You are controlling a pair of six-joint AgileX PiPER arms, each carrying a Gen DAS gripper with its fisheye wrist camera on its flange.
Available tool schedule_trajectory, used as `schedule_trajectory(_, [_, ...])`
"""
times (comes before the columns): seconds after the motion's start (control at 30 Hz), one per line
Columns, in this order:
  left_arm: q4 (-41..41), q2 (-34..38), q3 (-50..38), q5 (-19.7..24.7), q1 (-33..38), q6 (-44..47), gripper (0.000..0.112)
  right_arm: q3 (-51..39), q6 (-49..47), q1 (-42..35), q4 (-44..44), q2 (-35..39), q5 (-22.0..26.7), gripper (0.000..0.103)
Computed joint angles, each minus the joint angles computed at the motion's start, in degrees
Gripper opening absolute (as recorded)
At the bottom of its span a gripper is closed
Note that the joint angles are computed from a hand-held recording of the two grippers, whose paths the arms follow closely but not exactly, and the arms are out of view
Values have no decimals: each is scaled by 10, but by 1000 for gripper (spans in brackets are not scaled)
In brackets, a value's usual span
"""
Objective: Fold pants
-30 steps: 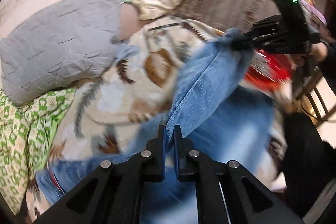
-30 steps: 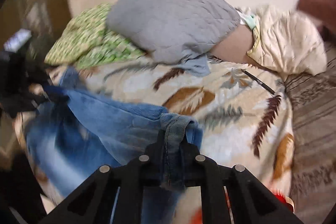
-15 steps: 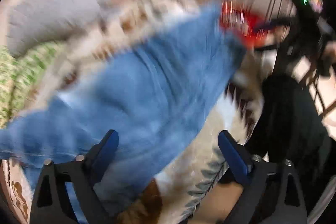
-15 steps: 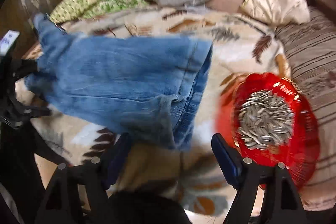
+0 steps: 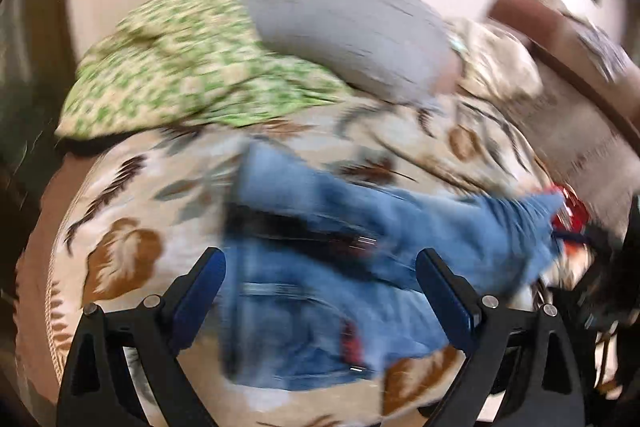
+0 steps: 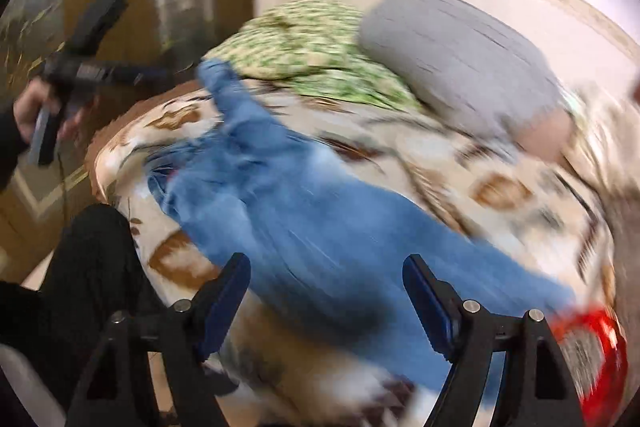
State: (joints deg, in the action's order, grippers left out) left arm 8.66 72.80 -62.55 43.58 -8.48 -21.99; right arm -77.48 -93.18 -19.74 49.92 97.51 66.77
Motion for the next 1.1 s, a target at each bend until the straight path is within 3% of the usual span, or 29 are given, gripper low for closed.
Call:
schedule_trajectory(0.1, [-29, 27, 1, -38, 58, 51, 96, 52, 9, 105, 25, -12, -88, 81])
schedule_trajectory(0.23, [-122, 68, -16, -66, 110, 188, 96, 95, 41, 262, 24, 5, -272, 81])
schedule_trajectory(0.37, [-114, 139, -65, -48, 102, 245, 96, 71, 134, 338, -20, 59, -362, 81])
schedule_trajectory(0.4, [-128, 145, -69, -43, 106, 270, 89, 60, 182, 356, -55, 76, -388, 75])
schedule_trajectory(0.43, [-165, 151, -71, -35, 112, 317, 47, 47, 222, 364, -84, 89, -394, 61])
schedule_trajectory(0.47, [-190, 158, -79, -11, 116, 340, 33, 21, 268, 368, -115, 109, -379, 17])
schedule_trajectory(0.5, [-193, 160, -81, 7, 117, 341, 31, -3, 291, 363, -124, 123, -350, 13])
schedule_trajectory(0.6, [-234, 110, -41, -2, 127, 386, 29, -14, 237, 334, -75, 112, -294, 10])
schedule_trajectory(0.73, [-317, 26, 13, 40, 161, 443, 29, 29, 114, 286, -15, 44, -219, 10])
schedule_trajectory(0.8, [-325, -20, 50, 62, 163, 446, 30, 56, 72, 263, -7, 12, -170, 10])
schedule_trajectory(0.87, [-316, -43, 89, 56, 155, 436, 31, 92, 35, 254, -9, -14, -148, 10])
schedule_trajectory(0.97, [-285, -22, 162, 14, 141, 399, 36, 166, -3, 291, -21, -27, -229, 10])
schedule_trajectory(1.0, [-271, 8, 188, -9, 140, 387, 41, 181, 3, 309, -31, -17, -260, 20])
schedule_trajectory(1.03, [-279, 22, 204, -24, 145, 393, 45, 181, 26, 324, -53, 2, -280, 24])
schedule_trajectory(1.1, [-331, -16, 244, -61, 162, 434, 50, 199, 20, 335, -38, 7, -318, 33])
